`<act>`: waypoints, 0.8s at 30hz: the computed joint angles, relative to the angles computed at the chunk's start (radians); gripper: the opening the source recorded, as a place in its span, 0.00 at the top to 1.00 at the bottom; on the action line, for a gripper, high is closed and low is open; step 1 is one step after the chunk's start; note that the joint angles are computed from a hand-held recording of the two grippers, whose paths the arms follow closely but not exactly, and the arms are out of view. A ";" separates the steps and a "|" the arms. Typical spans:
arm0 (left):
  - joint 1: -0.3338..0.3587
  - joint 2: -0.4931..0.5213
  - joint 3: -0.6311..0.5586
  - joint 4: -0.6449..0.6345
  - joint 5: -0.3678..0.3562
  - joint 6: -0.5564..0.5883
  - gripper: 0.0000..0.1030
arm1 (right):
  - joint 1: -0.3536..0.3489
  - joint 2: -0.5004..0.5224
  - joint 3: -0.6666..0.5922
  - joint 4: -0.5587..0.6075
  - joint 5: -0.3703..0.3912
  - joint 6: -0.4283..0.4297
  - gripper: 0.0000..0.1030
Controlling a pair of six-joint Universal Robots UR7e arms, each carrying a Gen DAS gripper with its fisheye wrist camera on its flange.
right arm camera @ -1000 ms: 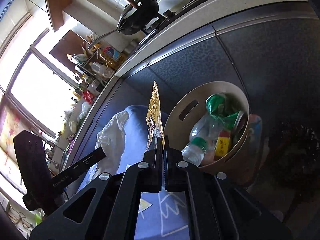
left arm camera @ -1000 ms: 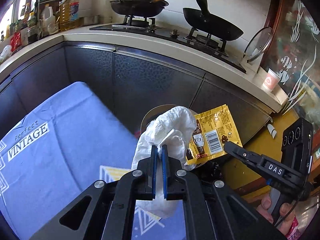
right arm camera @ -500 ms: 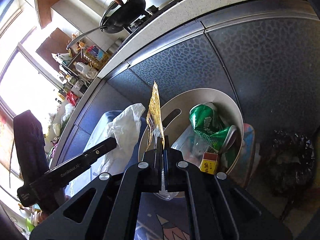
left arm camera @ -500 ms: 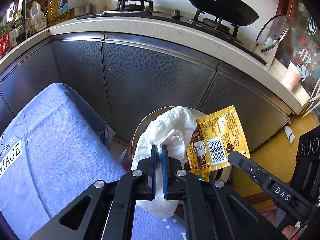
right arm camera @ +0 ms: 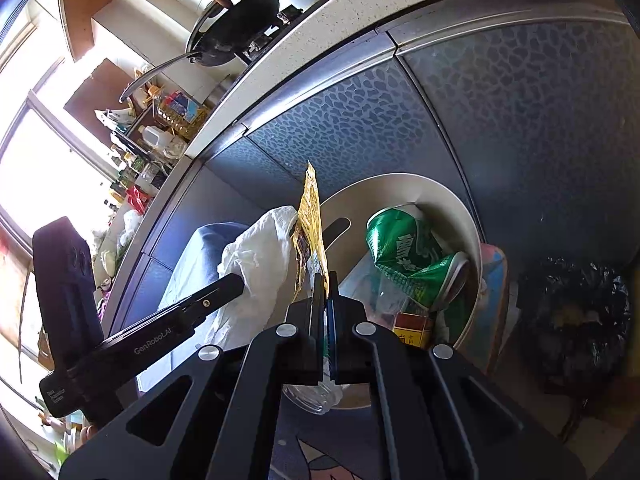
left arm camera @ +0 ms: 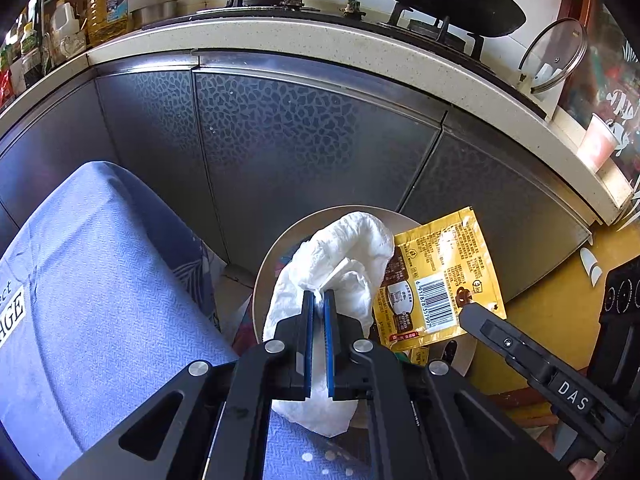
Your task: Collect trash
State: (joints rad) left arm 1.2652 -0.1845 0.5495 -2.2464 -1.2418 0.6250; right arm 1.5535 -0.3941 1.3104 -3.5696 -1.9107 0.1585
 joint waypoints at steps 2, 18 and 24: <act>0.000 0.007 -0.011 0.006 0.003 -0.001 0.95 | -0.003 0.001 -0.001 0.002 0.003 0.001 0.98; -0.002 0.079 -0.120 0.072 0.035 -0.012 0.95 | -0.014 0.024 -0.054 0.061 -0.009 0.022 0.98; -0.001 0.154 -0.242 0.144 0.088 -0.038 0.95 | -0.020 0.033 -0.089 0.115 -0.020 0.039 0.98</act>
